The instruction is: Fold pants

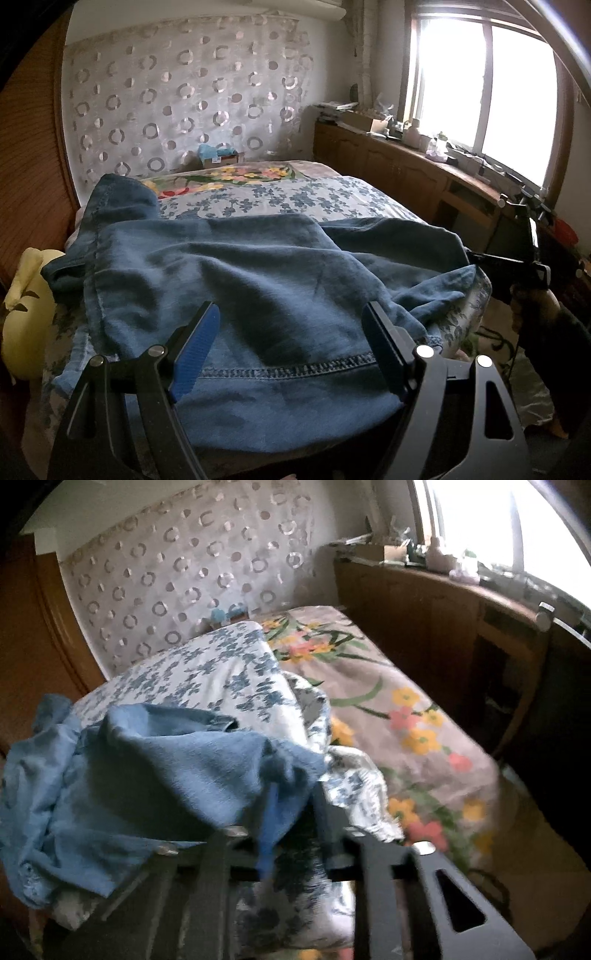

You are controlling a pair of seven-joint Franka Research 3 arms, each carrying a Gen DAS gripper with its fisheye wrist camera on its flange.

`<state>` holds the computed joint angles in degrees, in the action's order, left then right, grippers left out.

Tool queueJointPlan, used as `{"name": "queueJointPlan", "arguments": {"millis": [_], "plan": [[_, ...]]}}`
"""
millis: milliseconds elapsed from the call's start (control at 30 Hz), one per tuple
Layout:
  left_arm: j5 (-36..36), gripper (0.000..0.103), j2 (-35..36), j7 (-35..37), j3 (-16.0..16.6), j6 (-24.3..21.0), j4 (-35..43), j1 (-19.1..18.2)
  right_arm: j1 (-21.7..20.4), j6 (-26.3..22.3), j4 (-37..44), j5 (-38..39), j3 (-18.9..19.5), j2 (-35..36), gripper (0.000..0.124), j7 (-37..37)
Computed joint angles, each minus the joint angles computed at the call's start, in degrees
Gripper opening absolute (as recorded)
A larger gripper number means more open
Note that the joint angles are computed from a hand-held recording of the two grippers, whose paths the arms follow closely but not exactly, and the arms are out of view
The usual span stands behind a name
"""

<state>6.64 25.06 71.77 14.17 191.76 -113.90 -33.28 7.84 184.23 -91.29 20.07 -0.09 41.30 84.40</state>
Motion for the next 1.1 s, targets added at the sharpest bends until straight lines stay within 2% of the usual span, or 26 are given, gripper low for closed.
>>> {"name": "queueJointPlan", "arguments": {"millis": [33,100,133,200,233,400,500,600,667,700,767,833,867,900,967,1000,1033,1100], "plan": [[0.0,0.08,-0.2,0.0,-0.1,0.2,-0.3,0.2,-1.0,0.8,-0.3,1.8,1.3,-0.2,0.004,-2.2],[-0.4,0.08,-0.5,0.2,0.3,0.7,-0.7,0.0,-5.9,2.8,-1.6,-0.6,7.0,-0.9,0.002,-2.9],[-0.9,0.08,-0.7,0.4,0.9,1.0,-1.1,-0.5,-6.0,3.9,-2.1,-0.7,7.4,-1.2,0.001,-3.4],[-1.8,0.08,-1.0,1.0,1.3,1.4,-1.4,-0.9,-9.3,6.1,-3.4,-1.9,11.5,-2.3,0.001,-4.9],[-2.4,0.08,-1.2,1.2,1.6,1.8,-1.8,-1.1,-9.9,7.0,-4.3,-2.3,12.3,-3.0,0.001,-5.1],[-6.4,0.08,-2.4,4.1,2.3,3.4,-3.6,-1.9,-17.8,9.7,-6.3,-9.2,22.4,-5.5,0.001,-6.2],[-9.7,0.08,-3.9,6.4,3.4,4.8,-5.5,-2.9,-20.3,10.6,-5.9,-14.6,26.7,-6.4,0.001,-6.4],[-13.9,0.08,-5.6,9.7,5.5,6.1,-7.6,-5.1,-22.2,9.7,-2.9,-20.8,32.4,-6.1,0.001,-7.2],[-18.0,0.08,-7.3,13.1,8.3,7.2,-9.6,-7.9,-21.7,8.9,0.4,-24.2,35.2,-5.2,0.001,-8.9],[-19.2,0.08,-7.9,14.3,8.5,7.6,-10.3,-8.1,-21.8,8.1,2.4,-26.1,37.7,-4.2,0.001,-10.2],[-24.0,0.08,-9.7,18.2,10.9,9.1,-12.6,-10.7,-22.2,6.1,6.1,-29.0,43.4,-1.9,0.001,-13.7],[-26.5,0.08,-11.0,20.2,10.7,10.2,-14.0,-10.4,-23.4,2.9,8.4,-29.9,51.1,1.0,0.001,-19.6],[-27.1,0.08,-11.5,20.6,10.2,10.5,-14.5,-9.7,-22.7,1.1,9.4,-32.1,52.7,1.9,0.001,-19.3],[-28.1,0.08,-11.9,21.3,9.9,10.8,-14.9,-9.2,-21.0,0.2,9.9,-30.5,52.4,1.6,0.001,-21.0],[-29.0,0.08,-12.5,22.0,8.7,11.3,-15.8,-7.6,-16.0,0.1,10.4,-29.0,47.4,-0.1,0.005,-19.7],[-29.3,0.08,-12.7,22.3,8.1,11.2,-15.9,-6.7,-14.9,-2.3,11.2,-28.6,46.8,0.0,0.007,-20.6],[-29.7,0.08,-12.7,22.8,7.5,11.1,-15.9,-6.1,-15.0,-5.0,11.4,-28.0,47.4,0.1,0.013,-22.4],[-30.2,0.08,-12.6,23.4,6.0,11.0,-15.9,-4.5,-12.7,-6.0,11.4,-27.2,43.8,-0.6,0.026,-21.8]]}}
